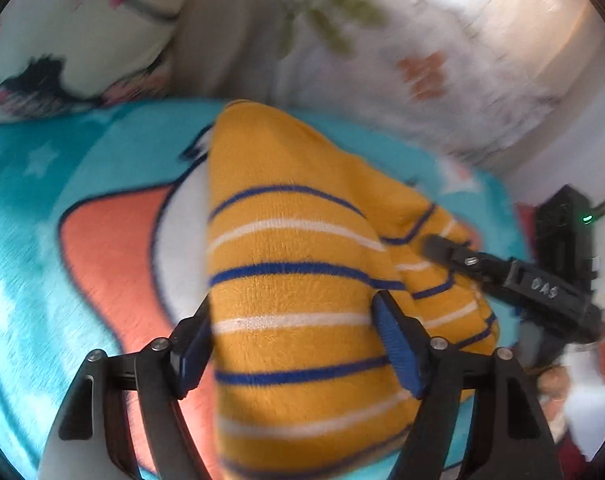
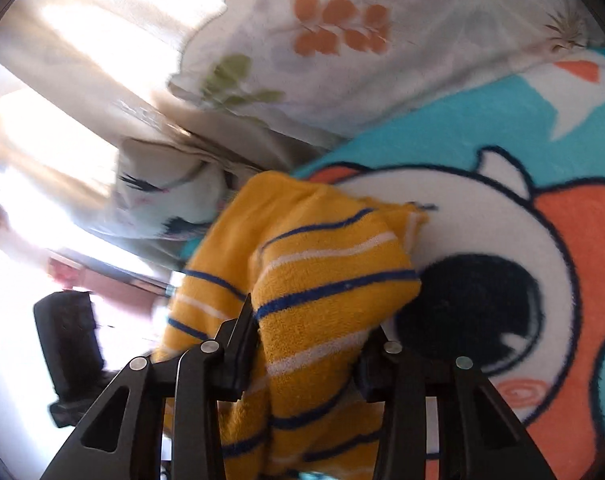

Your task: Fold small clothes

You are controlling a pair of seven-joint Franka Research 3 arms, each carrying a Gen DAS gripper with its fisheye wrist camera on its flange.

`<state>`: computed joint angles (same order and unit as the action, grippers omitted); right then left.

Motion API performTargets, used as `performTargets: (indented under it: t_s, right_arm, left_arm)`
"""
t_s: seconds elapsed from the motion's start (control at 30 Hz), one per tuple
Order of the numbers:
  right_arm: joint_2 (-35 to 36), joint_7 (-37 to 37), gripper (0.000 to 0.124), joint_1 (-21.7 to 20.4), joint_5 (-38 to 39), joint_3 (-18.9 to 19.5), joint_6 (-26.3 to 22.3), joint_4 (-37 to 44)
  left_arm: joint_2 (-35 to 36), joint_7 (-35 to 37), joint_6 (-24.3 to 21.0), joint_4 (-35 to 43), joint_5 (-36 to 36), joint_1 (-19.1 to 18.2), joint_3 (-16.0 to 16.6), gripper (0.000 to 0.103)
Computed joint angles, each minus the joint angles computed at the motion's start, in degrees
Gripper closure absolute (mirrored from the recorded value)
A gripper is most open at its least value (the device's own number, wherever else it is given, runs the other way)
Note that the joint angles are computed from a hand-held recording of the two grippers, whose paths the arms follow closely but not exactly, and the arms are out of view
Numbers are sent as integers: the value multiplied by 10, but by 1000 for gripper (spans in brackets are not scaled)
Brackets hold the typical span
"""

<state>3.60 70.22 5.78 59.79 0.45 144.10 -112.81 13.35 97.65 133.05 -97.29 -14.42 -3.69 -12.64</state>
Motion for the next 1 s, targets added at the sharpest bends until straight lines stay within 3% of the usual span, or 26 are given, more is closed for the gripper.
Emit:
performTargets:
  t_s: [0.07, 0.13, 0.3, 0.43, 0.6, 0.7, 0.8, 0.9, 1.0]
  right_arm:
    - [4, 74, 78, 2, -77, -6, 3, -16]
    - [-5, 72, 75, -9, -44, -10, -11, -34]
    - [-56, 75, 71, -10, -36, -18, 29, -78]
    - [-59, 94, 71, 5, -83, -11, 50, -60]
    - [-36, 29, 71, 32, -57, 1, 8, -15]
    - [2, 64, 73, 32, -100, 2, 3, 6]
    - [33, 134, 83, 21, -155, -6, 24, 18]
    - [27, 161, 80, 14, -168, 0, 18, 26]
    - [1, 149, 70, 27, -183, 14, 46, 17]
  left_arm:
    - [-6, -23, -4, -20, 41, -8, 8, 28]
    - [-34, 0, 12, -58, -2, 5, 3, 29]
    - [-99, -2, 53, -129, -25, 2, 17, 28]
    - [-136, -27, 64, -165, -25, -5, 30, 28]
    - [-183, -77, 65, -212, -7, -8, 47, 28]
    - [-215, -105, 69, -241, 12, -9, 55, 28]
    - [-248, -130, 80, -270, 35, -10, 62, 28]
    - [-272, -155, 85, -291, 59, -11, 68, 27]
    - [-287, -177, 84, -304, 84, -9, 71, 27]
